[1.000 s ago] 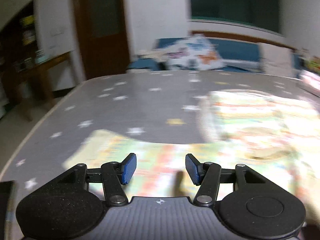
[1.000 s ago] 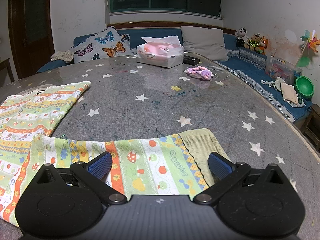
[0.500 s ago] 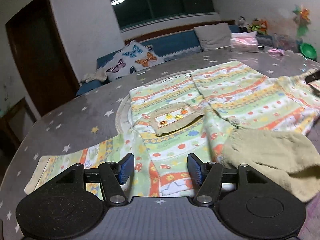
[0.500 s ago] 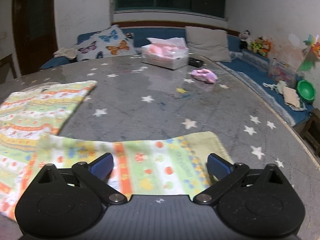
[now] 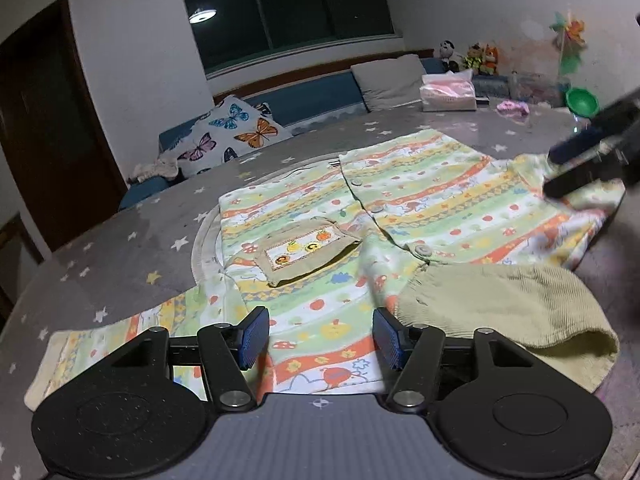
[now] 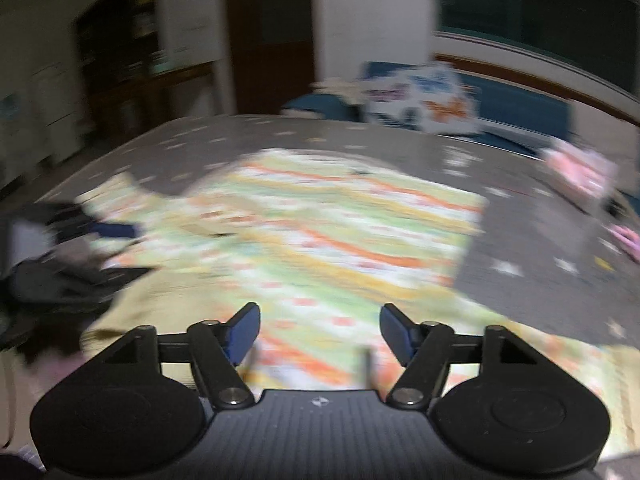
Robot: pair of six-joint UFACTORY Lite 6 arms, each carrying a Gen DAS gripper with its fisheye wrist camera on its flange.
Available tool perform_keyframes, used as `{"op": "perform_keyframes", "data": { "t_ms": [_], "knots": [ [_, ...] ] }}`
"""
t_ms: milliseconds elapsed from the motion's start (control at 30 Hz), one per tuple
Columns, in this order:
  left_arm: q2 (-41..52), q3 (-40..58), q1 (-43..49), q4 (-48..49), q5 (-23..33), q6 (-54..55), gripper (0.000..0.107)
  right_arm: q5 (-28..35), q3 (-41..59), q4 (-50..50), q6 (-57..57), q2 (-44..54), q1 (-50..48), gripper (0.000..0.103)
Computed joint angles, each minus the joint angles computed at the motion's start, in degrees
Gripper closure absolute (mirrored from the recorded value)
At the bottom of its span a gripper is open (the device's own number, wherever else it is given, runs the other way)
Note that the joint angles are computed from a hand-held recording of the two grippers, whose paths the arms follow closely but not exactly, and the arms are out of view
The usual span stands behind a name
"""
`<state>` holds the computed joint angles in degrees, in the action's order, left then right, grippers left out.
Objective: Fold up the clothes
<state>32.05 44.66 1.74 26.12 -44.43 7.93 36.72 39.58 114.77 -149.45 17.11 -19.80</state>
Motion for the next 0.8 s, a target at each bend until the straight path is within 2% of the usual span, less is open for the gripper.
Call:
{"op": "perform_keyframes", "data": {
  "t_ms": [133,167,367,467,500,533,600,800],
  "knots": [
    [-0.3,0.3,1.7,3.0,0.0,-3.7,0.051,-0.9,-1.6,-3.3,2.2,-1.6,7.0,0.054],
    [-0.3,0.2,2.0,3.4,-0.1,-4.0,0.055,-1.3,-1.8,-3.6,2.5,-1.8,8.7,0.055],
    [-0.7,-0.3,3.3,6.1,-0.5,-6.2,0.059,-3.1,-2.2,0.1,-0.3,-0.3,16.5,0.063],
    [-1.5,-0.3,4.0,8.1,-0.7,-8.1,0.059,-4.8,-2.6,5.5,-5.5,0.6,19.3,0.076],
    [-1.7,-0.4,4.1,8.5,-0.8,-8.4,0.059,-5.5,-3.4,9.3,-9.1,0.7,20.2,0.084],
    [-2.0,-0.3,4.2,8.8,-0.9,-8.8,0.059,-5.7,-3.9,11.1,-10.8,0.4,20.3,0.092],
    [-2.3,-0.1,4.3,9.4,-0.8,-9.6,0.059,-4.8,-5.2,11.1,-10.8,-0.7,19.2,0.098],
    [-1.1,1.8,3.6,9.8,0.4,-10.4,0.059,0.3,-5.7,-1.6,4.0,-6.9,9.5,0.099]
  ]
}}
